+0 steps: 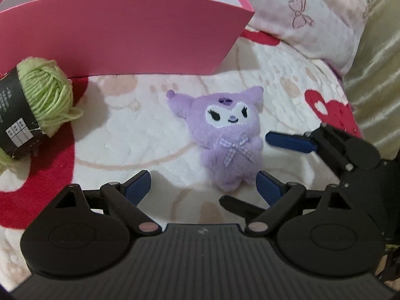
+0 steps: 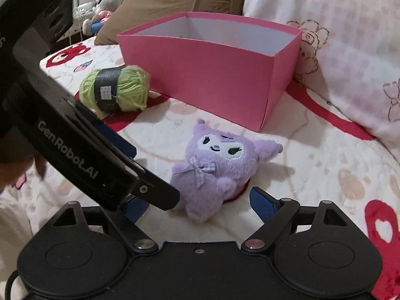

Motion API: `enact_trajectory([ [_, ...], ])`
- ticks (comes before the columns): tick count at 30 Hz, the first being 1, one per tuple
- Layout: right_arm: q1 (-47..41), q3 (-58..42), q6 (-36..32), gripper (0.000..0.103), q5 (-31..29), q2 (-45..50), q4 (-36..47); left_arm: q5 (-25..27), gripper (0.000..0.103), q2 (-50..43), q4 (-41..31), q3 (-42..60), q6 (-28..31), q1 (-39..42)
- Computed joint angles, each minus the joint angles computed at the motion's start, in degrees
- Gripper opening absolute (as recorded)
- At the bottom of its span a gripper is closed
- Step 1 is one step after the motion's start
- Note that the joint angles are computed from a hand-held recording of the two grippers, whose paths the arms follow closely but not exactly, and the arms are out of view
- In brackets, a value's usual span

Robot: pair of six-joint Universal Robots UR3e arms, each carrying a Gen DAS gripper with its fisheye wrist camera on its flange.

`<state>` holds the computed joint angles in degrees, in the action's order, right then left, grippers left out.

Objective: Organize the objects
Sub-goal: 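Close the left tool's fingers on the purple plush toy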

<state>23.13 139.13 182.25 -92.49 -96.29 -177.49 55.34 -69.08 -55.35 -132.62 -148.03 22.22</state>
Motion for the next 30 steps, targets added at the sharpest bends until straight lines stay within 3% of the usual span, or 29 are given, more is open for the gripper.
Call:
enact_trajectory([
  [8,1.96,-3.56,8.69,0.090,-3.30,6.16,-0.15,-1.85,0.083,0.17,13.28,-5.98,-4.01,-1.00],
  [14,5.12,-4.57,8.36,0.088,-6.40,6.11,0.06,-4.17,0.083,-2.26,14.11,-4.86,-4.28,-2.20],
  [18,4.36,-5.33,9.55,0.072,-4.45,6.37,1.13,-6.70,0.075,-3.55,13.72,-5.22,-3.72,-1.40],
  [21,6.64,-7.85,9.87,0.058,-8.70,8.15,3.22,-8.39,0.058,-3.65,8.97,-4.31,-1.98,-0.21],
  [24,6.69,-7.15,8.80,0.052,-9.31,7.54,2.30,-8.44,0.052,-4.32,8.50,-4.21,-2.28,0.05],
  [30,6.67,-7.54,9.62,0.056,-10.21,7.49,4.29,-10.10,0.047,-6.07,7.44,-3.75,-5.76,1.57],
])
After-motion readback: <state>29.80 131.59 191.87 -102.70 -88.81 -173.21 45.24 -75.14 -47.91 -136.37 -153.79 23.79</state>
